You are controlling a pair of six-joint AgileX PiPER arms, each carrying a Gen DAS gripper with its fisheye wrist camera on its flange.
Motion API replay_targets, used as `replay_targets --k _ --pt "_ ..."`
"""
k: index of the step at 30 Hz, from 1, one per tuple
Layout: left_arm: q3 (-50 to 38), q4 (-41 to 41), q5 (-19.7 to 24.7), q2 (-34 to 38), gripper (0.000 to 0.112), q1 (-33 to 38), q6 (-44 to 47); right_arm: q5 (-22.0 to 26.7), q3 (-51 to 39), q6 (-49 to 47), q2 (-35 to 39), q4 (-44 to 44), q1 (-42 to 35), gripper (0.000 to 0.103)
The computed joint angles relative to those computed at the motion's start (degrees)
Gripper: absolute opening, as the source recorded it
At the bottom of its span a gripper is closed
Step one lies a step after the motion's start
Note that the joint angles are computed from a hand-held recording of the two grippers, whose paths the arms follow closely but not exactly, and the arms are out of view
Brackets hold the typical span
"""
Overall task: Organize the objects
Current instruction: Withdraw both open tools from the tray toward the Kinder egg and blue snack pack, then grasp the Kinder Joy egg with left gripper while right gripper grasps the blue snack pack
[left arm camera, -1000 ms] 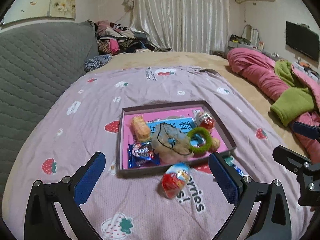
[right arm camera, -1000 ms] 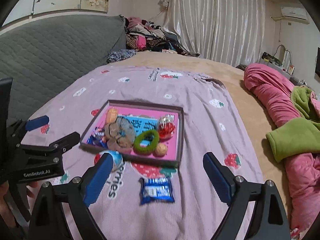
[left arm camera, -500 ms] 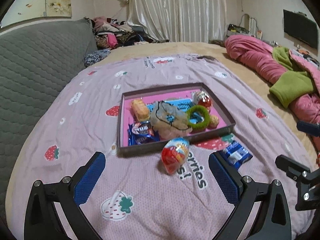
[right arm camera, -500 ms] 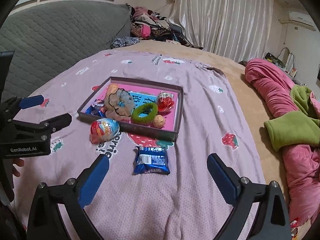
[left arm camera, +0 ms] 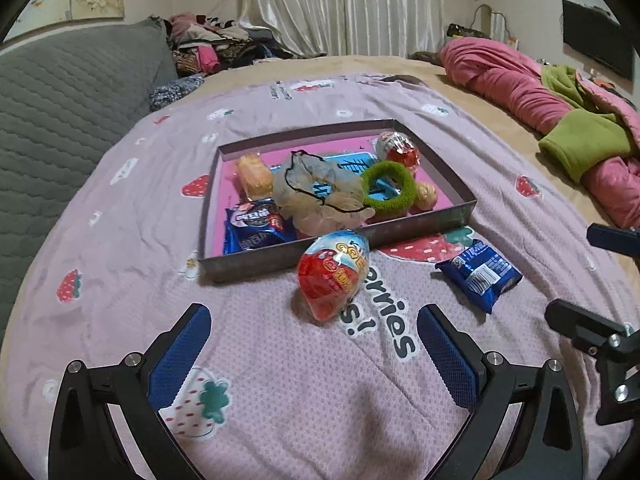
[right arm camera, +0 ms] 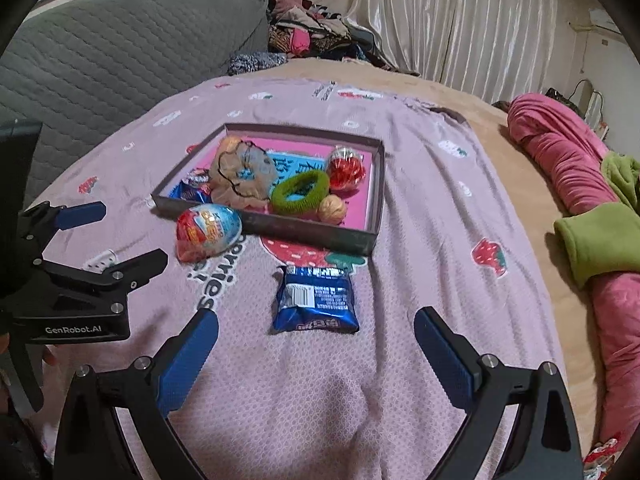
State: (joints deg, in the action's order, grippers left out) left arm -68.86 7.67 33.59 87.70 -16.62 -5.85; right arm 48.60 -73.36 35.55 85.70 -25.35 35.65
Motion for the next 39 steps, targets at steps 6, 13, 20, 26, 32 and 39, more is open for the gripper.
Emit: replay_targets --k 6,13,20,26,32,39 --pt "-0.8 -3.4 -1.9 3.0 0.103 0.5 2.5 -2.5 1.3 -0.3 2.4 0.4 -1.8 0.099" --pt "-2.6 -8.0 -2.6 6.8 0.103 2.1 5.8 -5.6 1.4 -3.0 5.7 3.5 -4.6 0.099" --pt "-6.6 -9.4 -1.9 11.0 0.103 2.8 6.7 -7.9 -0.2 -4.3 8.8 5.7 -6.9 0.099" --pt "-9.2 -8.5 -1.8 14.0 0.103 2.7 5.9 -8.9 -2.3 -5.6 12.2 7.7 -8.4 0.099" --pt "-11.0 -12.2 -1.5 16.3 0.103 3.5 9.1 -9.4 -3.3 -4.6 14.3 6.0 -8.6 0.099" --pt "-12.5 -11.9 -1.4 18.3 0.102 2.3 9.5 -10.2 -4.3 -7.5 16.4 8.3 -8.8 0.092"
